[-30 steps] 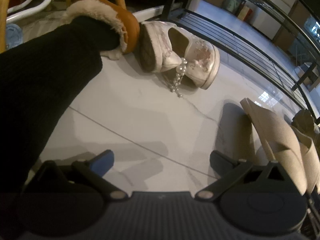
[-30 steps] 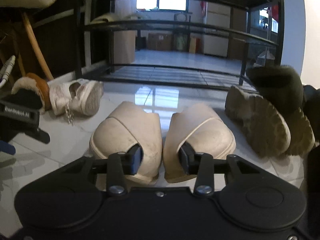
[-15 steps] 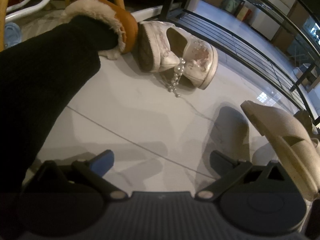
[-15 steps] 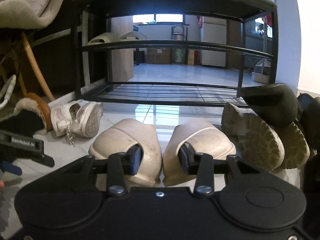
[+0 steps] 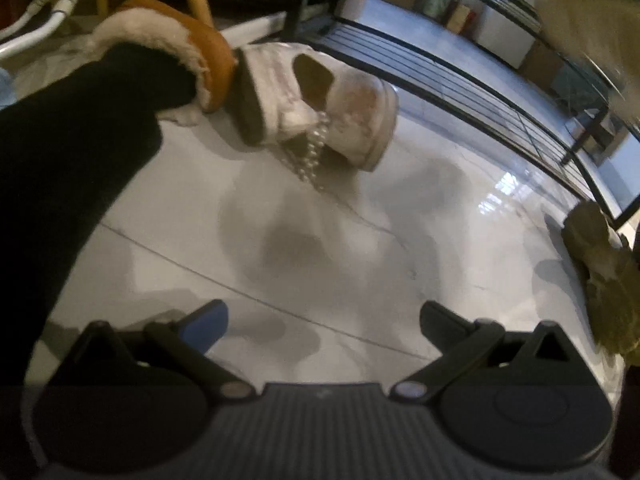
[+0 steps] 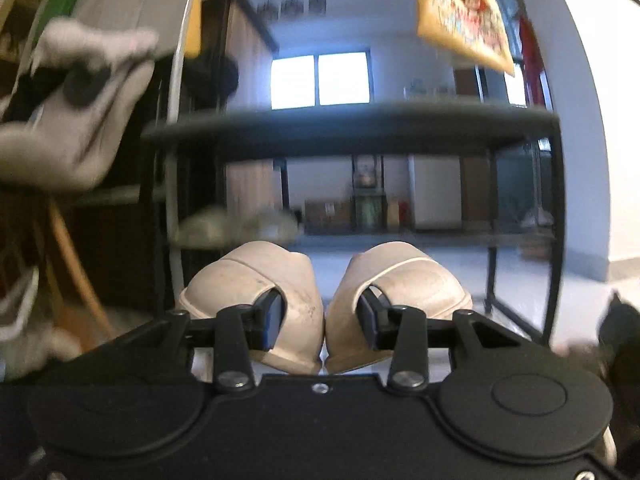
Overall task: Organize scattered shoes
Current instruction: 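Carry the slippers onto the lowest rack shelf and open the right gripper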
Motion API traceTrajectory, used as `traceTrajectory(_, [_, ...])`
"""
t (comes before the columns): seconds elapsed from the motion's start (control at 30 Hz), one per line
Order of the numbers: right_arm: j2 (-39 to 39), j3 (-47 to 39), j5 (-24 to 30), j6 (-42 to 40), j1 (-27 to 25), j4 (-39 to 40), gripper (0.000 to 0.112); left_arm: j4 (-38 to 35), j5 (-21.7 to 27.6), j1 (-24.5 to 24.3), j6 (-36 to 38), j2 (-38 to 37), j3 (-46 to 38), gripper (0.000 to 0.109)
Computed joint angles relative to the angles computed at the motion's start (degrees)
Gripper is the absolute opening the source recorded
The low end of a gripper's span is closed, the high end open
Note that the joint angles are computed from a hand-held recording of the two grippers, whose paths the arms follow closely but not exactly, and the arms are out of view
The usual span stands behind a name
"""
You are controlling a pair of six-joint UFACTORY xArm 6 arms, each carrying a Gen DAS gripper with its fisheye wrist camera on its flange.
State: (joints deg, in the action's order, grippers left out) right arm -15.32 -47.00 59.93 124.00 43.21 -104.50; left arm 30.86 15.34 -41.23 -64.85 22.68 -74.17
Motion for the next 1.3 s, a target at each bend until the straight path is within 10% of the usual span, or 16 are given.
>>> traceTrajectory(0.3, [17.9, -25.21, -16.49, 4.04, -20.97, -11.63, 0.04, -6.63, -2.39, -0.15, 4.16, 1.18, -0.75, 0.102])
traceTrajectory(0.7, [50.56, -64.22, -26.56, -0.85, -31.99, 0.65, 0.042, -9.17, -1.02, -0.85, 10.21, 4.83, -5.55, 0.102])
traceTrajectory(0.8, [51.81, -64.27, -25.58, -5.7, -32.0, 3.08, 0.047, -10.5, -0.83, -0.78, 10.35, 4.69, -5.43, 0.102])
traceTrajectory(0.93, [51.29, -62.53, -22.08, -12.56, -30.86, 7.35, 0.086, -11.12, -0.89, -0.75, 10.46, 4.7, -5.44, 0.102])
traceTrajectory(1.3, [36.76, -43.43, -15.81, -20.74, -24.53, 4.61, 0.103, -1.66, 0.09, -0.49, 5.27, 4.41, -5.67, 0.102])
